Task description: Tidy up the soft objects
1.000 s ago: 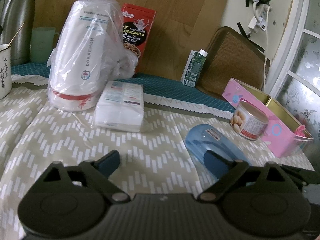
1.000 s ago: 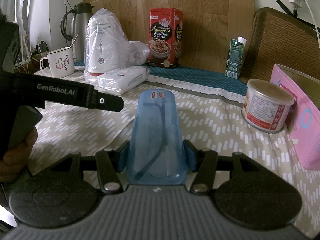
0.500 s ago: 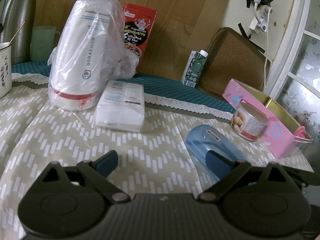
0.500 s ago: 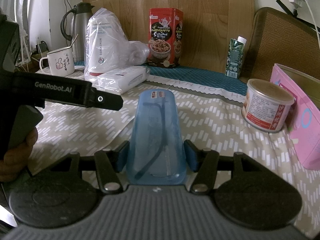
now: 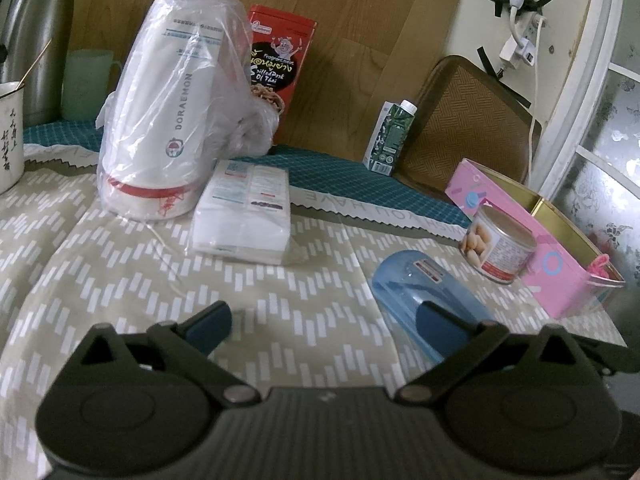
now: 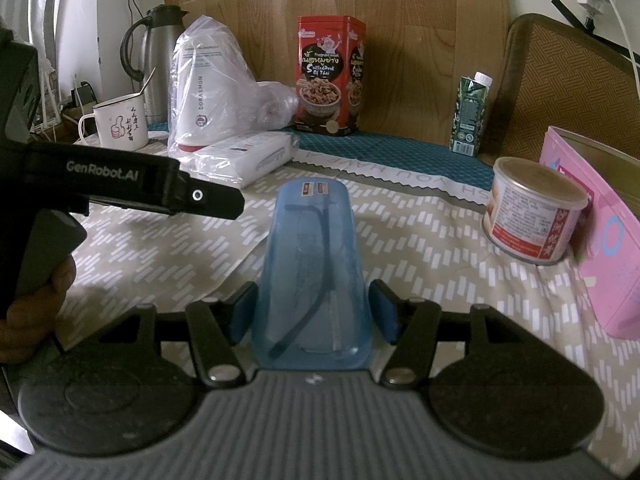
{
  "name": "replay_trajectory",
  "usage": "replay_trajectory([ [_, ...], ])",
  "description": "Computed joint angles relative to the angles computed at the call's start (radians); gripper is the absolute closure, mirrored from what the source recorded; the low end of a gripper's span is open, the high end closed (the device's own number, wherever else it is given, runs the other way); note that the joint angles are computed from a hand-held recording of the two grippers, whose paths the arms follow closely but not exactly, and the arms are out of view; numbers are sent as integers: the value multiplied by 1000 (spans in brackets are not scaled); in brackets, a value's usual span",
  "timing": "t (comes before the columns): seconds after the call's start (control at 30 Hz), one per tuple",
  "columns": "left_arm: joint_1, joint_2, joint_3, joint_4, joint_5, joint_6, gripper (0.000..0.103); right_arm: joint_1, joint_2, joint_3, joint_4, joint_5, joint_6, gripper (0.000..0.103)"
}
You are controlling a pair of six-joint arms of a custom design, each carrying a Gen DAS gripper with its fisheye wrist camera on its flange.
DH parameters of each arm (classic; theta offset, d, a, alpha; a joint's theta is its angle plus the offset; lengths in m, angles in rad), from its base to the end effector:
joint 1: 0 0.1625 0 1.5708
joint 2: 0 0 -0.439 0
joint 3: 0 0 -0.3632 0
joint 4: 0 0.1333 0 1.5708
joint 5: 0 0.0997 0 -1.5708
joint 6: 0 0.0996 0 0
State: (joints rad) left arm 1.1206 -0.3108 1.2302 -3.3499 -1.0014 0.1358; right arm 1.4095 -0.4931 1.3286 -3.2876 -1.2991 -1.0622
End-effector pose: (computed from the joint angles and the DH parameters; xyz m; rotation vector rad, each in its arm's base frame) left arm -0.1653 -0.7718 0.0287 0.3933 2.4431 -1.2228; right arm 0.0346 -0.7835 0.1168 1.2757 -2.2551 1.2011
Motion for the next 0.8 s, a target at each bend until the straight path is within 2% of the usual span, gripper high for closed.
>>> replay_trajectory([
  [0.8, 1, 2, -6, 9, 3, 9, 1, 0, -1, 0, 1, 0, 0, 39],
])
